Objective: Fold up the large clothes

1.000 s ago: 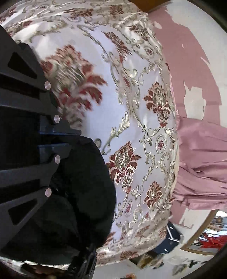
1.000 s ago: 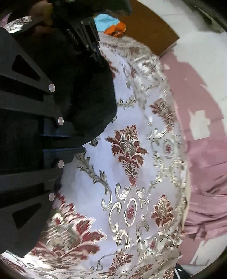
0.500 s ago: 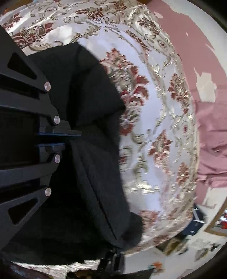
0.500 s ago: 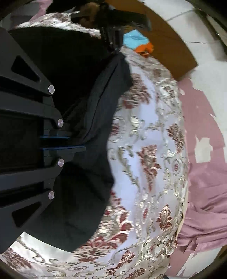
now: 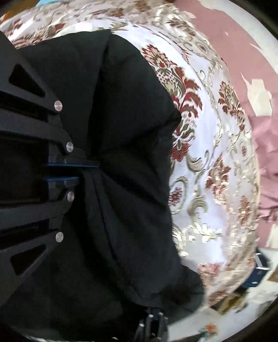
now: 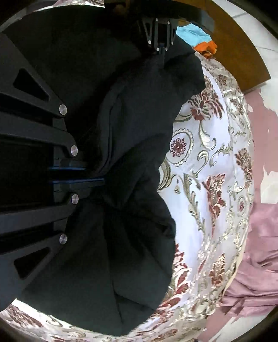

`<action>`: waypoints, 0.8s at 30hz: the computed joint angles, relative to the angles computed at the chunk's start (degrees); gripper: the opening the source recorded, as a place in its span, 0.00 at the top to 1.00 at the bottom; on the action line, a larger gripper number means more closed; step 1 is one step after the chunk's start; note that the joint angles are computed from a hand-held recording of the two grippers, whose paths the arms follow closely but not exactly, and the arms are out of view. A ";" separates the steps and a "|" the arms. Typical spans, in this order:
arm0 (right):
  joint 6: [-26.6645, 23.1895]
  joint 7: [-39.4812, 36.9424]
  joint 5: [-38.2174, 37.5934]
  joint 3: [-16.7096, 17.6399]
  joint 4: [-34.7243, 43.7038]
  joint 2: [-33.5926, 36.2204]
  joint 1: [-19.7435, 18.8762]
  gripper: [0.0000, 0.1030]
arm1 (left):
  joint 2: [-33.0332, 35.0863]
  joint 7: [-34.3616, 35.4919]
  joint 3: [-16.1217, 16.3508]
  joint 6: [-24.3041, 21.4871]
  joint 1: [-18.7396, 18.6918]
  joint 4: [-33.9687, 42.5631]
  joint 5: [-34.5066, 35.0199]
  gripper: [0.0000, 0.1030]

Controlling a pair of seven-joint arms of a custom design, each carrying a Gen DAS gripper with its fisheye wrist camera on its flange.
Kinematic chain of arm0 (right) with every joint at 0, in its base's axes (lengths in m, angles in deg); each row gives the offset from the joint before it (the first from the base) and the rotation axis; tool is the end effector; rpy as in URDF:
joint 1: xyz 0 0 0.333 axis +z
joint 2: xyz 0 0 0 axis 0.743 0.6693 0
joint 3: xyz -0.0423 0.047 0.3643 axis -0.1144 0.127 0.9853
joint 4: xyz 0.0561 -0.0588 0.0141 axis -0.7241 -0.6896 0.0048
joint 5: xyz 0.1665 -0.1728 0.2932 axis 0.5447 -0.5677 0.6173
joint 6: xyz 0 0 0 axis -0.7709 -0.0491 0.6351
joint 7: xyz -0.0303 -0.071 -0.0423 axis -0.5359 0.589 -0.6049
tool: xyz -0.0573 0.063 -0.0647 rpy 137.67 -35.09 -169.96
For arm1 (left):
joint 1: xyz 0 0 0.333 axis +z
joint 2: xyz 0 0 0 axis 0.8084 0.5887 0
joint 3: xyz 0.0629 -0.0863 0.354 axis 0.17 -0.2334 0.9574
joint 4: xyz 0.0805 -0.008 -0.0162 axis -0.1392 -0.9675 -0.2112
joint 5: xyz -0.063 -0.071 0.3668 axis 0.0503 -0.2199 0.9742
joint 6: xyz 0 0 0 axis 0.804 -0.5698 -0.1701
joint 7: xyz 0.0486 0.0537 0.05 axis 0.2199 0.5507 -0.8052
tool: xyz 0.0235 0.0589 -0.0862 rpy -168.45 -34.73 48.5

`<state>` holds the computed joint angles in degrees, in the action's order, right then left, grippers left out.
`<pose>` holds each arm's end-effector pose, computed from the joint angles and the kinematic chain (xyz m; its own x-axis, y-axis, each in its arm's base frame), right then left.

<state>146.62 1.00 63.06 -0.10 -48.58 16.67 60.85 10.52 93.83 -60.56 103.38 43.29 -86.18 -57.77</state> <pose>0.6016 0.1516 0.5419 0.2577 -0.9605 -0.1051 -0.8633 -0.1801 -0.4715 0.6937 -0.2643 0.5417 -0.4505 -0.8926 0.0196 -0.8176 0.4036 -0.4107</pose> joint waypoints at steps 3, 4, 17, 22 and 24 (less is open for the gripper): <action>-0.78 -2.77 2.48 0.24 -0.11 -1.67 -0.59 0.92 | -1.22 -1.53 -0.41 -0.04 1.29 -0.31 -3.05 0.81; -1.63 -3.22 2.86 0.19 0.34 -1.74 -0.75 0.91 | -1.35 -2.27 -0.21 -0.30 1.20 0.00 -3.04 0.77; -4.86 -3.99 17.40 -0.55 9.49 -0.70 -3.60 0.73 | 4.11 -0.02 -1.56 -1.10 1.79 15.29 -9.07 0.72; -7.46 -4.29 22.79 0.77 13.91 4.18 -4.02 0.73 | 13.51 -0.82 -2.51 -9.09 -0.74 29.30 -9.62 0.72; -10.58 -3.45 20.52 0.88 14.75 5.52 -3.44 0.75 | 13.01 -0.07 -3.56 -8.50 -0.32 26.78 -11.54 0.72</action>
<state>136.04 -2.45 83.57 0.78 -33.83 22.19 57.41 23.54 93.76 -64.12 94.88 42.97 -59.40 -69.31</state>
